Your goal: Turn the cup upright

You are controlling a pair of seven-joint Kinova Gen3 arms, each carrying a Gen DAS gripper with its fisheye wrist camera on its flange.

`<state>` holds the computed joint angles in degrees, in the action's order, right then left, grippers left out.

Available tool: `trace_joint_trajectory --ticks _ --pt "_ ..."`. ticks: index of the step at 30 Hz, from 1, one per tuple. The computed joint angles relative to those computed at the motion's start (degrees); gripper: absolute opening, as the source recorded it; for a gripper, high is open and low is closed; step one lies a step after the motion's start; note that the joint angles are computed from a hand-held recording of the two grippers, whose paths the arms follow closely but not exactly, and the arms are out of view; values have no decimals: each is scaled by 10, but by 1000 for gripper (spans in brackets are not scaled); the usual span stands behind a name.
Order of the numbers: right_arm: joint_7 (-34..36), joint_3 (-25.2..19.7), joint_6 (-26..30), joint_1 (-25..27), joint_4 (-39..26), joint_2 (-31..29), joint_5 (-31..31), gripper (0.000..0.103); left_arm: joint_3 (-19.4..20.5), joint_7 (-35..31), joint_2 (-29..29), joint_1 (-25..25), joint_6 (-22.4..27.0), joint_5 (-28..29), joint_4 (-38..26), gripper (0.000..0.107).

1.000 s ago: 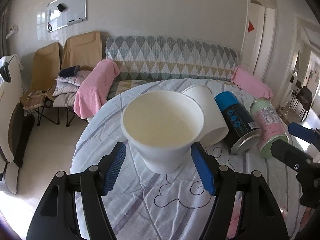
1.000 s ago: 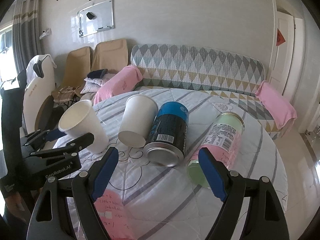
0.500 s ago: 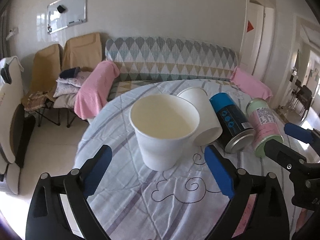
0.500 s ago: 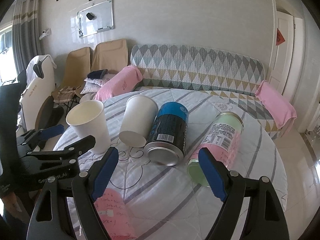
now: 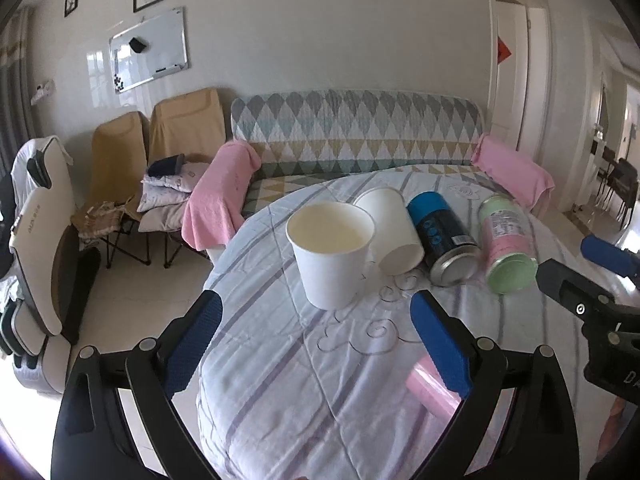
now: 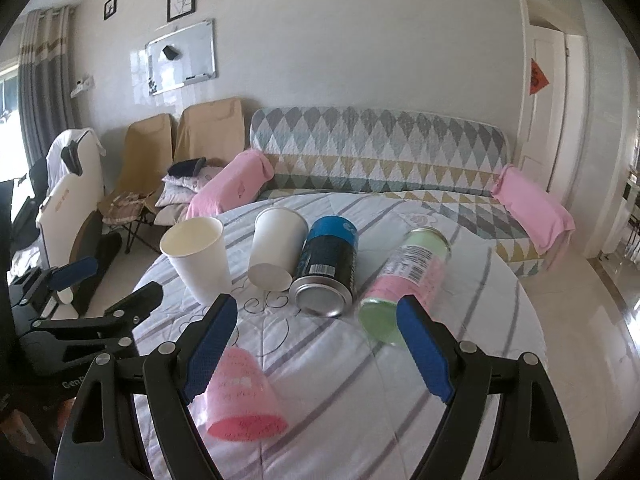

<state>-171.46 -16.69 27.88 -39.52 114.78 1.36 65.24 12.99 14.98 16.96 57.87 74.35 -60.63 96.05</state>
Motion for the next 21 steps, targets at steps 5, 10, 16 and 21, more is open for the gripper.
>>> trace_joint_trajectory --ticks 5,10,16,21 --pt "-27 -16 26 -4 18 -27 6 83 13 3 -6 21 16 6 -9 101" --pt "-61 -41 51 4 39 -55 14 83 21 -2 3 51 40 -1 -33 102" --pt "-91 -67 71 21 62 -92 16 83 22 -3 16 86 66 -10 -58 102" --pt "-93 -83 69 46 77 -117 8 83 15 -17 33 108 88 -12 -87 103"
